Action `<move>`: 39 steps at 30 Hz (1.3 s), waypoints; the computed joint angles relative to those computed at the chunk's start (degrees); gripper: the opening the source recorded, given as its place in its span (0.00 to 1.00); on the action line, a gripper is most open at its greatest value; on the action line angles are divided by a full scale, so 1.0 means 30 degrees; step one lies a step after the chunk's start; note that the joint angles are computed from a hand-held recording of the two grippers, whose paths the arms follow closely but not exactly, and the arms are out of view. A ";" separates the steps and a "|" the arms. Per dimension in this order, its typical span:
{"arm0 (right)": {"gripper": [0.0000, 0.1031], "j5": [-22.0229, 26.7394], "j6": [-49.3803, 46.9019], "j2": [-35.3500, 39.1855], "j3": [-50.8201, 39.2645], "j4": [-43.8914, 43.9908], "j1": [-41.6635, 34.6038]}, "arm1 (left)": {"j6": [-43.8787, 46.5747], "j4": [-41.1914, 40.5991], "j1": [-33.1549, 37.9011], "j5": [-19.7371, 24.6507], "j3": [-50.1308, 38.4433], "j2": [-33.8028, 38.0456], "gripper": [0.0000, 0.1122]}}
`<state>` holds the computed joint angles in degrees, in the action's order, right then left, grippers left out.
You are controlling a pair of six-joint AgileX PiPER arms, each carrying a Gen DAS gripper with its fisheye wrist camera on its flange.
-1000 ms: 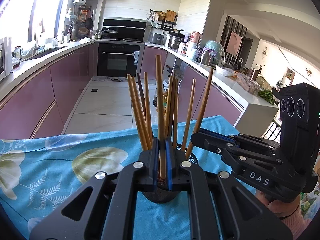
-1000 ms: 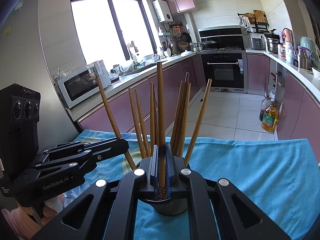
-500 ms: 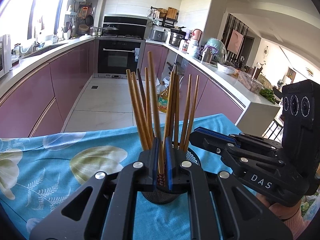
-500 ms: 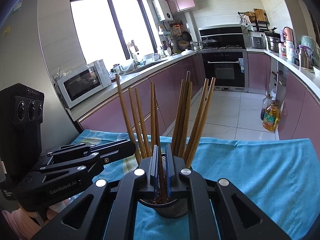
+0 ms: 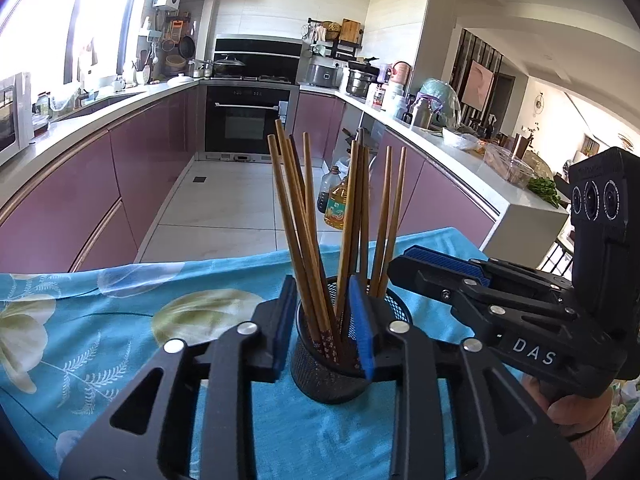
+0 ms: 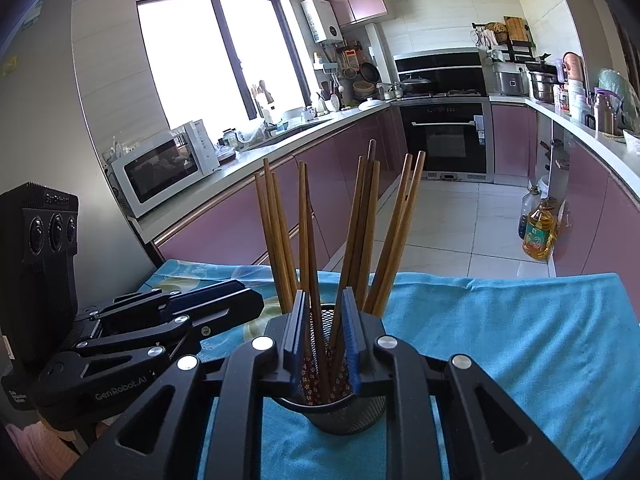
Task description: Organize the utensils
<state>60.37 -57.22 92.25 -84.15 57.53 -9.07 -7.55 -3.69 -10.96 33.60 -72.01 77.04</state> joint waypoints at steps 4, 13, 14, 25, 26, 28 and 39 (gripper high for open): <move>0.36 -0.0504 -0.0538 -0.0758 0.0909 0.0151 -0.0217 | -0.1907 0.2314 -0.0387 -0.0844 0.1533 -0.1213 0.44; 0.84 -0.3153 -0.3685 -0.4075 0.5231 0.1676 -0.1145 | -0.8914 1.0182 -0.1274 -0.1983 0.5341 -0.5332 0.87; 0.87 -0.3559 -0.4061 -0.4501 0.5777 0.1900 -0.1282 | -1.0089 1.1477 -0.1488 -0.1850 0.5765 -0.5787 0.87; 0.94 -0.6926 -1.2039 -0.8934 1.1974 0.8606 -0.2393 | -1.8809 2.0697 -0.4727 0.1366 0.9394 -1.0484 0.87; 0.94 -0.6748 -1.2774 -0.9191 1.2391 0.9343 -0.2633 | -1.9589 2.1579 -0.5363 0.2053 0.9724 -1.0960 0.87; 0.94 -0.6608 -1.3563 -0.9699 1.3022 1.0260 -0.2733 | -2.0796 2.2987 -0.6570 0.3237 1.0316 -1.1791 0.87; 0.94 -0.7259 -1.5394 -1.0891 1.4482 1.1908 -0.2289 | -2.4649 2.7155 -1.3537 1.0853 1.1436 -1.3628 0.87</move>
<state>38.59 -103.40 59.58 -40.70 93.25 -15.94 -81.50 77.78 -51.57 66.16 -37.70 36.16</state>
